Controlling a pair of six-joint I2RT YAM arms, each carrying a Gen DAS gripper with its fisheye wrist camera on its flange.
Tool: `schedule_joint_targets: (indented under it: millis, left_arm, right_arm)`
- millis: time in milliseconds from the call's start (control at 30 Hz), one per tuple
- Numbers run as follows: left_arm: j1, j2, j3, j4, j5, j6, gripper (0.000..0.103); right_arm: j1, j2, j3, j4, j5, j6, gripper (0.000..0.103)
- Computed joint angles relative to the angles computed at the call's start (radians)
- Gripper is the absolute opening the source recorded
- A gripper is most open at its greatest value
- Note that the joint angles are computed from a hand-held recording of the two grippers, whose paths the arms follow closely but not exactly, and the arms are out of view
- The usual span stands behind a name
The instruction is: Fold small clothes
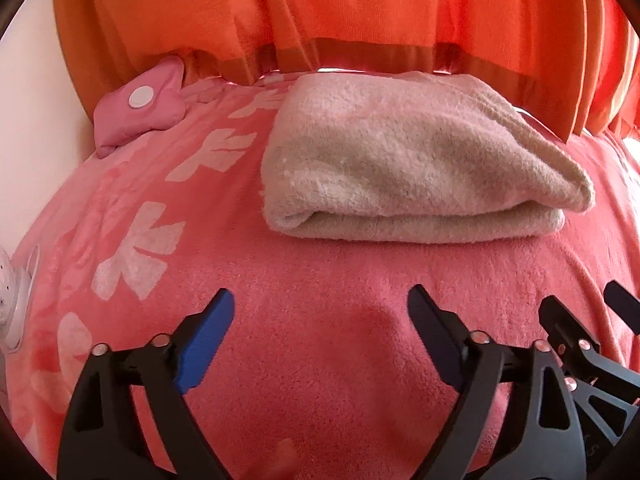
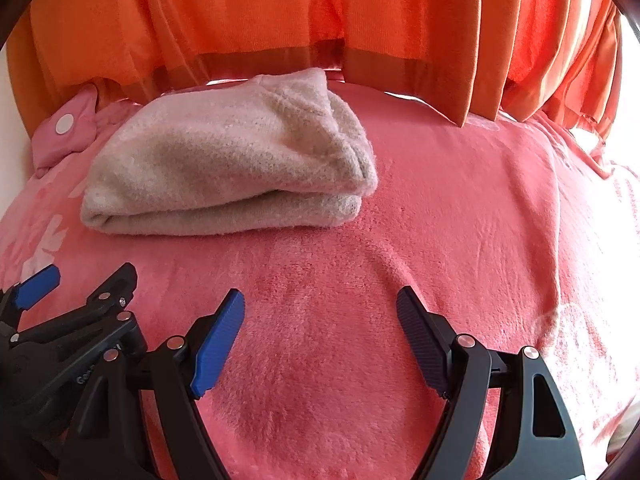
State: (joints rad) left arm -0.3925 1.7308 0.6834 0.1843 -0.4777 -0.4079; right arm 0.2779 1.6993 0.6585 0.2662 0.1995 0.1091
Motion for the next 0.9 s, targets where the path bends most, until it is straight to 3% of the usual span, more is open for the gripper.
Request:
schedule_joint_targets:
  millis: [900]
  left_arm:
    - [0.004, 0.008, -0.002, 0.006, 0.02, -0.018, 0.081]
  right_arm:
    - [0.0, 0.004, -0.007, 0.013, 0.005, 0.002, 0.076]
